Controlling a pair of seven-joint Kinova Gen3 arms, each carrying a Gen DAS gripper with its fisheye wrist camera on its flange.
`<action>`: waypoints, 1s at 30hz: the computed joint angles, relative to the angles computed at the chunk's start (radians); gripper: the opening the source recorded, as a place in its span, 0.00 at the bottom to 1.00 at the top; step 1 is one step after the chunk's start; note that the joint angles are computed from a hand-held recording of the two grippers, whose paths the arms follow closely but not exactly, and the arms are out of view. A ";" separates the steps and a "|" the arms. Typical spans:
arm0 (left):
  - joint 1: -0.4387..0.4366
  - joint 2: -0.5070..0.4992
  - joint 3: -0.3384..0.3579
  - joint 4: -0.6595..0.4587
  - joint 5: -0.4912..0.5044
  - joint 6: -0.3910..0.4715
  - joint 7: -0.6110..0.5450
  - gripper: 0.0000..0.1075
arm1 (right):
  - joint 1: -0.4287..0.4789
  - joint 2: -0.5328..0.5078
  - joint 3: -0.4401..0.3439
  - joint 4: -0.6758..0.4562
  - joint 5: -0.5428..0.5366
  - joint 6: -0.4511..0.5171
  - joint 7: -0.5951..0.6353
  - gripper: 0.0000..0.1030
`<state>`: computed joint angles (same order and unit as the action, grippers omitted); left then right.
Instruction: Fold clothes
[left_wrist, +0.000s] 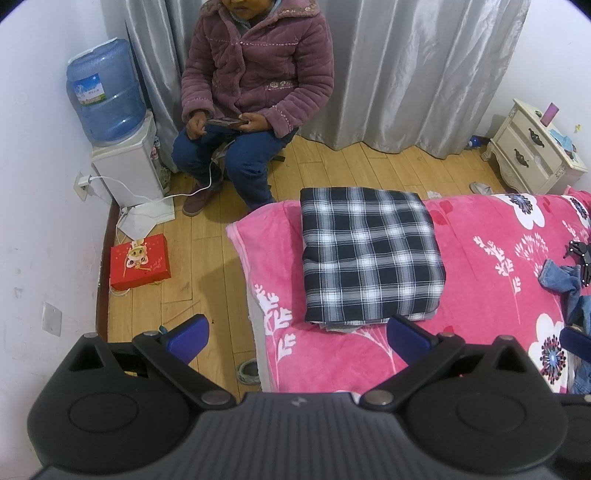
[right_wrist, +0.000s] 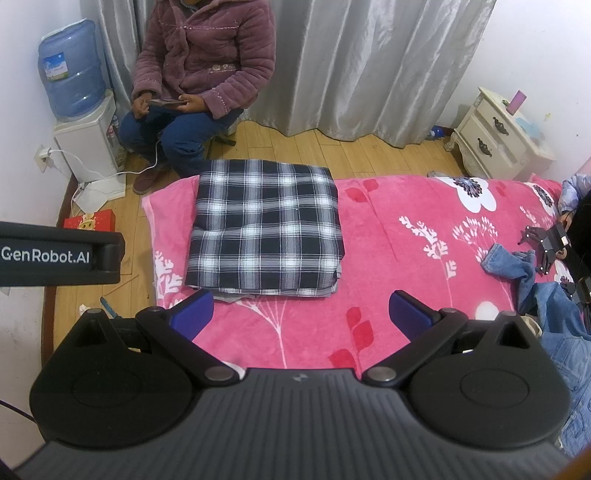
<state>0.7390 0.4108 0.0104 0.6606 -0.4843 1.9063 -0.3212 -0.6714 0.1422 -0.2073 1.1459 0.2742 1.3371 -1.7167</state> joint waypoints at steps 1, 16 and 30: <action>0.000 0.000 0.000 0.000 0.000 0.000 0.001 0.96 | 0.000 0.000 0.000 -0.001 0.000 0.001 0.000 0.99; -0.004 -0.004 0.002 0.010 0.003 0.001 0.007 0.96 | -0.007 0.006 0.001 -0.011 0.002 0.010 -0.001 0.99; 0.000 -0.006 0.004 0.016 0.000 0.006 0.023 0.96 | -0.015 0.009 0.000 -0.014 0.006 0.014 0.000 0.99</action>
<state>0.7391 0.4049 0.0145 0.6763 -0.4839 1.9127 -0.2983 -0.6860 0.1508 -0.2073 1.1316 0.2802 1.3506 -1.7164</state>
